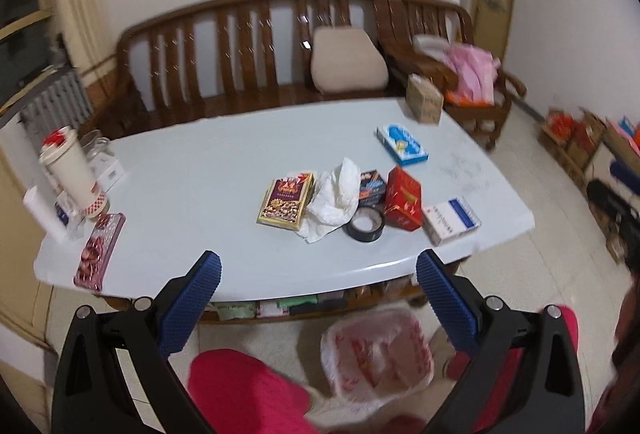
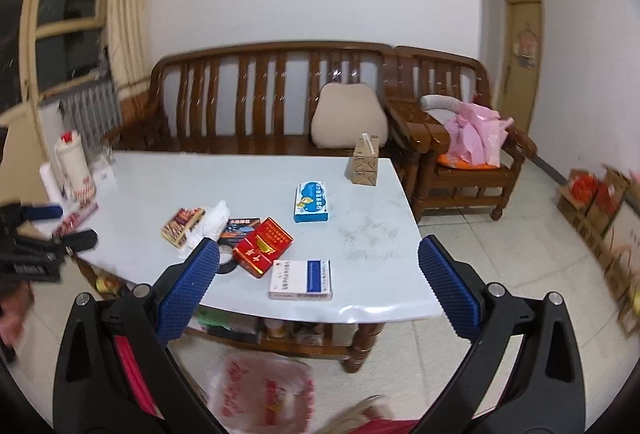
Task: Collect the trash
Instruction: 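Reach the left tool to the playing-card box while the right tool reaches the blue medicine box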
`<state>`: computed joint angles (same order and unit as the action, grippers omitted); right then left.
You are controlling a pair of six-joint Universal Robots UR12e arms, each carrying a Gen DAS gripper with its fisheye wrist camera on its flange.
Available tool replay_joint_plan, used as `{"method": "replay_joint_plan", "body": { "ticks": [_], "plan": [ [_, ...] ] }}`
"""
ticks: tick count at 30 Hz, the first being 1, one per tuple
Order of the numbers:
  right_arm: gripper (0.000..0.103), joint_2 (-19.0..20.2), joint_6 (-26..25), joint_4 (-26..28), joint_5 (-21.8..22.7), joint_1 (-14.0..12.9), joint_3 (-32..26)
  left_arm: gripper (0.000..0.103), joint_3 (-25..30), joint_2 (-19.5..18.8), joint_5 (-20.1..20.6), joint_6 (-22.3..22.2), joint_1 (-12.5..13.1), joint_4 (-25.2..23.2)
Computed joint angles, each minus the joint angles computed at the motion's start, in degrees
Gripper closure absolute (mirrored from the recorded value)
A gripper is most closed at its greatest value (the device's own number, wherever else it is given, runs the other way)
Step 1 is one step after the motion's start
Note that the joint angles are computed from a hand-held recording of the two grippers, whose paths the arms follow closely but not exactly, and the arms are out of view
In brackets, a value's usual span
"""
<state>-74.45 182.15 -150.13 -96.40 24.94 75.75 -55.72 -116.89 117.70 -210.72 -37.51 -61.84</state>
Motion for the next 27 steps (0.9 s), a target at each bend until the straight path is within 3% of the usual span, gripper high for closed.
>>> {"method": "replay_joint_plan", "body": {
  "ticks": [5,10,15,22,27],
  "plan": [
    [0.005,3.8,-3.4,7.9,5.4,-2.1,-8.2,0.007,6.4,-2.1,-9.8,2.2,3.8,-8.6],
    [0.005,8.5,-5.2,14.9,6.9,-3.1,-17.5,0.007,12.8,-5.3,-13.2,5.8,5.8,-15.4],
    [0.005,14.3,-4.8,25.2,12.5,-4.6,-28.2,0.007,19.3,-9.2,-16.9,9.7,7.5,-21.8],
    [0.005,23.2,-5.0,38.4,14.6,-5.0,-43.4,0.007,26.7,-13.7,-21.0,11.2,9.4,-28.4],
    [0.005,30.2,-6.1,47.7,15.3,-4.8,-55.1,0.007,29.1,-15.9,-22.7,11.5,10.7,-31.1]
  ]
}}
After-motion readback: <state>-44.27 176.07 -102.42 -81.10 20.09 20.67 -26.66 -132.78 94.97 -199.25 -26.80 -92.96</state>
